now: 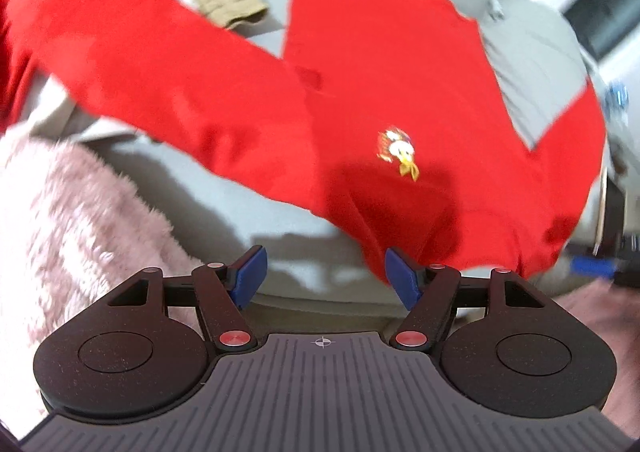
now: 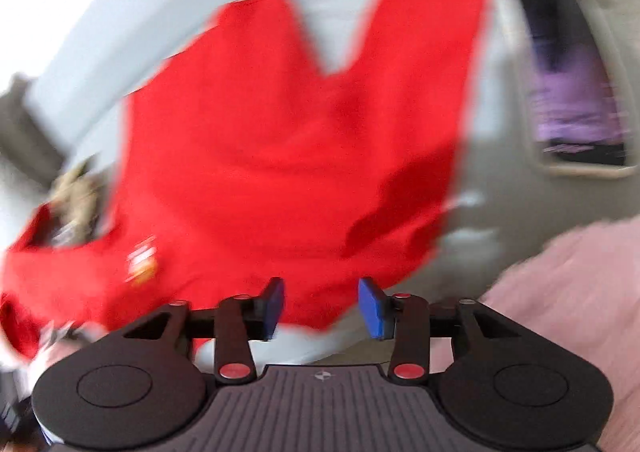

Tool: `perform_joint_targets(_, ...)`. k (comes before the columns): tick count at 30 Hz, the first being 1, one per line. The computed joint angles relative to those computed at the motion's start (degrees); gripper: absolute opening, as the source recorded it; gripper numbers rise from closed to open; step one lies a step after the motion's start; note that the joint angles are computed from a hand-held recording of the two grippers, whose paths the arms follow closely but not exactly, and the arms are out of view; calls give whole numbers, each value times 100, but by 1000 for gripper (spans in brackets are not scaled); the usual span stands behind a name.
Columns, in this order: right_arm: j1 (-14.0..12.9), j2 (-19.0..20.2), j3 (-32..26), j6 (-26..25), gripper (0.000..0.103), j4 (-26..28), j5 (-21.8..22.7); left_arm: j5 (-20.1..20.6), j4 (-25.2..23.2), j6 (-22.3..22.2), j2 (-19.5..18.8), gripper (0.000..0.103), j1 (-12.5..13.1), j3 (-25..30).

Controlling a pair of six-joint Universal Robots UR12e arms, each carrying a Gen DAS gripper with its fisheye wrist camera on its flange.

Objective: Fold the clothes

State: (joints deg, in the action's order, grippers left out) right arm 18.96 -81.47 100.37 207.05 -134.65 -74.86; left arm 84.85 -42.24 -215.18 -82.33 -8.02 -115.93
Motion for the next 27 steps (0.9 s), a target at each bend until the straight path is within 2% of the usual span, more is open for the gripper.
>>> perform_joint_targets(5,203,173,-34,-271,45,-272,134,-139,413,-1187,-96,72,75,-93)
perform_joint_targets(8,238,249,-95,-276,45,-258,214,-23,358,-1440,-218,70,65,-25)
perform_joint_targets(11,245,245,-96,-322,47,-246,185,-93,309,-1602,-351,60,91,38)
perform_joint_targets(14,238,225,-8,-244,47,-308,168,-36,286,-1605,-477,48,64,101)
perform_joint_targets(15,251,212,18,-213,47,-327,151,23,329,-1617,-481,35,49,98)
perform_joint_targets(16,247,210,18,-195,47,-323,125,48,413,-1601,-477,16,45,76)
perform_joint_targets(17,242,194,26,-211,47,-315,98,57,446,-1566,-473,8,47,70)
perform_joint_targets(18,236,178,35,-228,47,-307,71,89,361,-1470,-455,5,38,105)
perform_joint_targets(21,234,164,6,-296,47,-219,-76,336,-192,-1246,-389,3,-38,298)
perform_joint_targets(25,275,199,-94,-423,49,8,-376,357,-687,-955,-404,3,-38,375)
perform_joint_targets(26,279,212,-127,-452,49,105,-406,292,-694,-879,-424,4,-18,355)
perform_joint_targets(27,283,222,-148,-478,49,163,-419,361,-711,-867,-429,13,-37,356)
